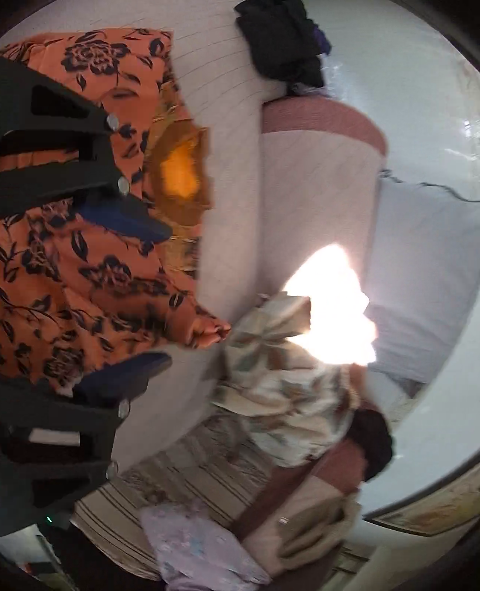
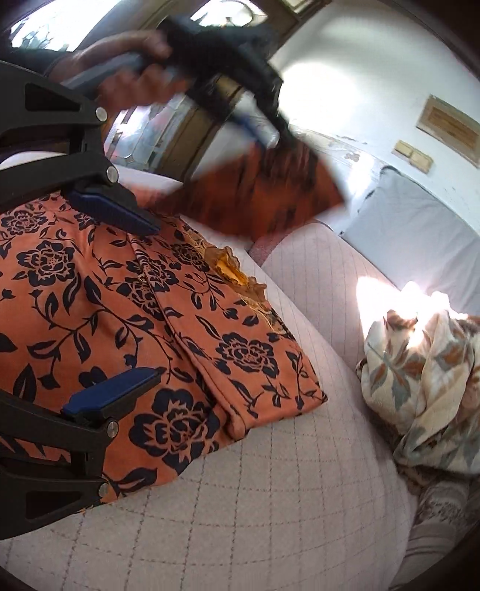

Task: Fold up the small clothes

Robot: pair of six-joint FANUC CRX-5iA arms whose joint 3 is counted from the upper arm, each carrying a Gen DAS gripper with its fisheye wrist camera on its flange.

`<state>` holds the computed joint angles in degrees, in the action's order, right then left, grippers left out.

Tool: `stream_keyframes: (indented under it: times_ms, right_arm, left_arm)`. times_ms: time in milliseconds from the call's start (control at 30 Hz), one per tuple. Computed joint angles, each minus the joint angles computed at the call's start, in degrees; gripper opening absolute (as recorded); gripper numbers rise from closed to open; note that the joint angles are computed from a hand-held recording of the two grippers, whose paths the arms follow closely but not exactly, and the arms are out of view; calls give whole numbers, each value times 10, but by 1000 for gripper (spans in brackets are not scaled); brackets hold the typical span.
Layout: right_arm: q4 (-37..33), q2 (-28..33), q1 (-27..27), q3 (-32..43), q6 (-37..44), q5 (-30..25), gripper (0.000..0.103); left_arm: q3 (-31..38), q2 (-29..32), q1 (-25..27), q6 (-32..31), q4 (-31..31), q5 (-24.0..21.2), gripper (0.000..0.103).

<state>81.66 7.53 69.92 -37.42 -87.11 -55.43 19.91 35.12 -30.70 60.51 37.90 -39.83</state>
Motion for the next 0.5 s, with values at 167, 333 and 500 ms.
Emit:
stream_keyframes:
  times_ms: [167,333,500]
  right_arm:
    - [9,-8,-2,-13,-39,1,81]
    - [-58,-3,14,22,50,-24,81]
    - [-191,-13,-30,99,306,-34,81]
  left_arm:
    - [-107,-58,37,-1,-25,24,67]
    - [-218,-137,111,3,-68,99,70]
    - [-290,-147,174,-11,-9,127,70]
